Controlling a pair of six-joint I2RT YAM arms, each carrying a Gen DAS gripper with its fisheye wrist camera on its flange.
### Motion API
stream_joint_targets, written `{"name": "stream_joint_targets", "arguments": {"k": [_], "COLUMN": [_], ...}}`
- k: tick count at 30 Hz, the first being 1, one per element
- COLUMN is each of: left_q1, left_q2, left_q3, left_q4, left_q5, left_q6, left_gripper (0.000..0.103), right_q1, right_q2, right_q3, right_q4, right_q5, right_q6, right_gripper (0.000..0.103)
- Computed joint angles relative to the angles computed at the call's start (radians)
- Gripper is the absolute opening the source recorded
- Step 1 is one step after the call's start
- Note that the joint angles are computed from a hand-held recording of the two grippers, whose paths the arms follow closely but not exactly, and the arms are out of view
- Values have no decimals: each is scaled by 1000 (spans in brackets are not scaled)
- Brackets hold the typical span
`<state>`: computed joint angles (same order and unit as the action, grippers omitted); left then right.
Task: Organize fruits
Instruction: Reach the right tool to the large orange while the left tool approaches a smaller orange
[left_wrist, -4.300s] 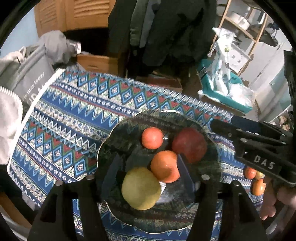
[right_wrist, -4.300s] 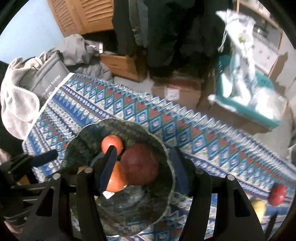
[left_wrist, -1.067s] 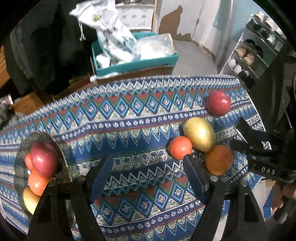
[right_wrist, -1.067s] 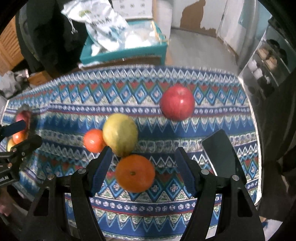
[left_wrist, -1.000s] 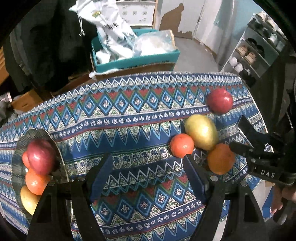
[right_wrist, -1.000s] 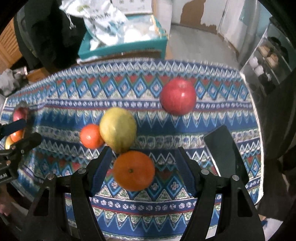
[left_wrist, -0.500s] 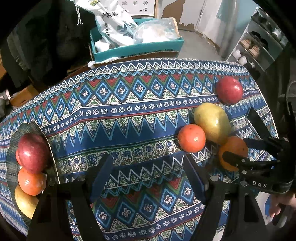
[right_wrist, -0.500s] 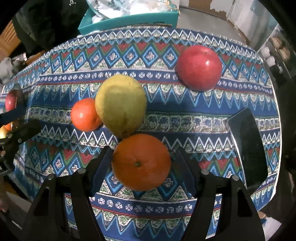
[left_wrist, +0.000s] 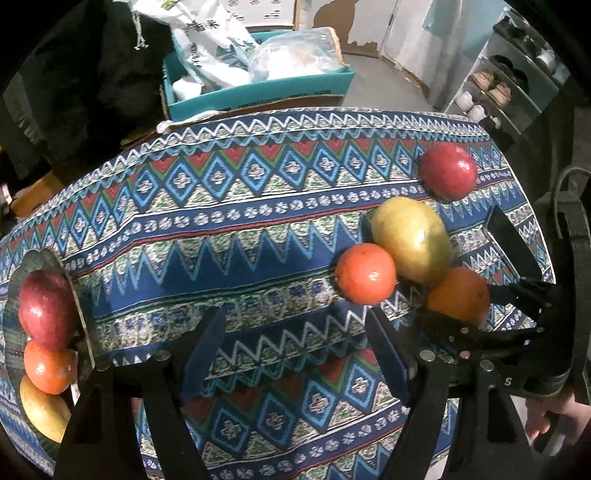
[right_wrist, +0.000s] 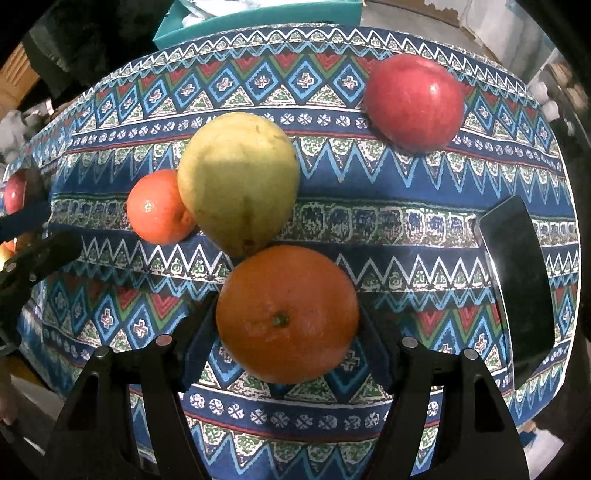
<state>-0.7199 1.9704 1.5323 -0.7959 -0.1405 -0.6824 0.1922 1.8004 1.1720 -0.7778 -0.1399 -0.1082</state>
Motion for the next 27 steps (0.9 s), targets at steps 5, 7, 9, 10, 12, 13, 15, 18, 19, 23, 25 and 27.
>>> {"name": "stream_joint_targets", "arguments": {"k": [5, 7, 9, 10, 12, 13, 15, 18, 19, 23, 25, 27], "left_q1": [-8, -11, -14, -14, -14, -14, -12, -4, -2, -2, -5, -8], "left_q2": [53, 74, 100, 106, 135, 141, 162, 182, 186, 215, 233, 242], "left_q3": [58, 79, 103, 108, 132, 135, 153, 172, 176, 207, 226, 231], "left_q4": [7, 11, 10, 10, 8, 8, 7, 16, 20, 19, 10, 9], "left_q5": [12, 19, 26, 29, 37, 39, 44, 54, 60, 66, 62, 61], "left_q6": [13, 21, 30, 32, 36, 38, 47, 48, 48, 63, 68, 72], "left_gripper": [79, 79, 79, 79, 79, 79, 79, 79, 79, 79, 79, 78], "right_q1": [-46, -66, -88, -97, -121, -134, -154, -182, -193, -174, -173, -178], "right_q2": [-37, -55, -62, -64, -62, -59, -42, -28, -9, 7, 5, 3], "right_q3": [-7, 4, 20, 27, 45, 51, 80, 105, 129, 124, 121, 120], "right_q4": [14, 20, 21, 19, 13, 11, -3, -17, -25, -4, -2, -3], "right_q5": [5, 14, 17, 17, 9, 2, -7, -16, -19, -15, -15, -19], "right_q6": [-8, -10, -10, -10, -14, -14, -19, -33, -42, -14, -9, -12], "right_gripper": [70, 70, 70, 70, 70, 70, 70, 70, 70, 70, 70, 70]}}
